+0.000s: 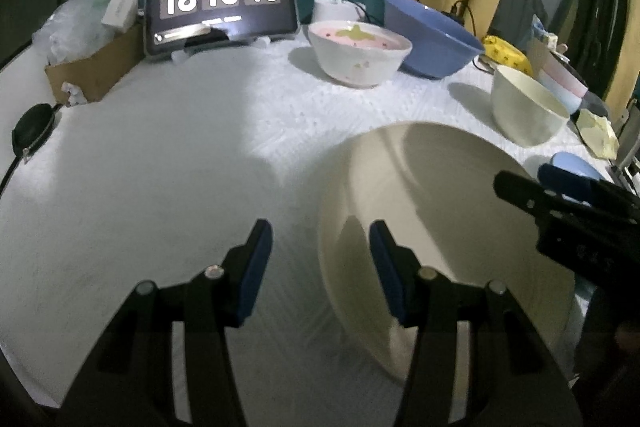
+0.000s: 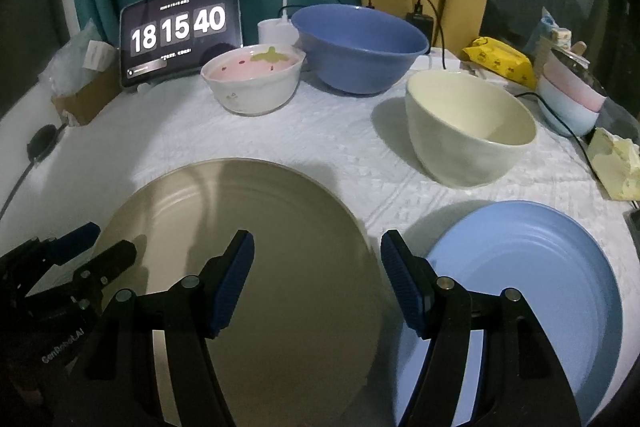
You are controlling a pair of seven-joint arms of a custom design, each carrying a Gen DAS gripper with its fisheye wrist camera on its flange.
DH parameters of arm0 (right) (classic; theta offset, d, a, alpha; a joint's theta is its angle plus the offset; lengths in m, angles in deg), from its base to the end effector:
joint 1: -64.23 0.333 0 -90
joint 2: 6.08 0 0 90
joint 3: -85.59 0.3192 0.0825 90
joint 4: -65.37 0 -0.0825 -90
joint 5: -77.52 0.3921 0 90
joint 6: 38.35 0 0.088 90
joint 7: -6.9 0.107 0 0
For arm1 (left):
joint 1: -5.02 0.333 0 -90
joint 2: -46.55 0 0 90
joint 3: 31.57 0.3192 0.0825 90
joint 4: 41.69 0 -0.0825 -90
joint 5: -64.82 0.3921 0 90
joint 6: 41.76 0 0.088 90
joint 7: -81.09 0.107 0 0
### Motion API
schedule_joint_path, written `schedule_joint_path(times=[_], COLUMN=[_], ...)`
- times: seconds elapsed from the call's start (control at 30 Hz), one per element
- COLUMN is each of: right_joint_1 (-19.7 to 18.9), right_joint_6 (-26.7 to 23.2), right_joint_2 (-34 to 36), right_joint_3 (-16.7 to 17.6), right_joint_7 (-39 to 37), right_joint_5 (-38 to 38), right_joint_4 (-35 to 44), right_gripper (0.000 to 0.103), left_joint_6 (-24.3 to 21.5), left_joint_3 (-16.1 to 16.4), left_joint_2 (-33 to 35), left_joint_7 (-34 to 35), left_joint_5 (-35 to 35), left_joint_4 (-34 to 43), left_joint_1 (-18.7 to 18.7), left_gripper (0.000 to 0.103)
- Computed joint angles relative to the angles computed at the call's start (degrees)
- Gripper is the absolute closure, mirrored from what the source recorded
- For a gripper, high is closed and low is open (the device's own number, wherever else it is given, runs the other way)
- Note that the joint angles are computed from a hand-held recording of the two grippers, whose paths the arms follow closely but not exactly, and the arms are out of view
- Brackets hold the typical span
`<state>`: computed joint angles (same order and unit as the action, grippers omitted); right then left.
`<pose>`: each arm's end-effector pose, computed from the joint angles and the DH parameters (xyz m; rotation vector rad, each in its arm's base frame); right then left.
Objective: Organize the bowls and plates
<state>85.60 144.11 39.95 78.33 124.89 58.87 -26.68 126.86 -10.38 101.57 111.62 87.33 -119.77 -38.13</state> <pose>0.7089 0.2297 0.2411 -1.8723 1.5874 -0.6143 0.6801 -0.3938 0.2246 -1.8357 1.7667 -0.7845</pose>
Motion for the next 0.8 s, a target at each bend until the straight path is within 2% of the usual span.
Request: schedule_joint_path(times=[0.1, 0.17, 0.43, 0.5, 0.53, 0.57, 0.67, 0.8], right_joint_1=[-0.24, -1.52, -0.60, 0.10, 0.66, 0.79, 1.69, 1.55], right_joint_6=[-1.92, -3.53, -4.39, -4.27, -4.19, -4.11, -3.68, -2.80], right_joint_2=[1.01, 1.60, 2.24, 2.12, 1.97, 1.77, 1.21, 0.21], right_joint_3=[0.40, 2.04, 0.92, -0.04, -0.80, -1.03, -2.29, -2.23], right_joint_7=[-0.01, -0.50, 0.70, 1.48, 2.03, 2.38, 3.72, 4.27], right_joint_5=[0.30, 0.52, -0.12, -0.23, -0.36, -0.45, -0.84, -1.33], right_joint_4=[1.77, 2.90, 3.73, 3.46, 3.19, 2.89, 1.88, 0.24], right_gripper=[0.033, 0.033, 0.035, 0.044, 0.051, 0.057, 0.070, 0.078], left_joint_6=[-2.28, -3.08, -2.21, -1.57, -1.36, -1.07, -0.66, -0.01], left_joint_3=[-3.70, -3.96, -4.20, -3.90, -3.64, -3.24, -2.44, -1.58], left_joint_2=[0.28, 0.50, 0.10, -0.07, -0.12, -0.17, -0.31, -1.05], left_joint_7=[3.29, 3.70, 3.58, 3.24, 2.97, 2.74, 2.36, 1.46], left_joint_5=[-0.88, -0.52, 0.42, 0.48, 0.44, 0.52, 0.69, 0.66], left_joint_4=[1.73, 2.37, 1.66, 1.12, 0.92, 0.64, 0.10, -1.48], left_joint_1=[2.62, 2.72, 2.93, 2.67, 2.42, 2.09, 1.26, 0.39], left_gripper=[0.051, 0.051, 0.051, 0.052, 0.053, 0.058, 0.063, 0.063])
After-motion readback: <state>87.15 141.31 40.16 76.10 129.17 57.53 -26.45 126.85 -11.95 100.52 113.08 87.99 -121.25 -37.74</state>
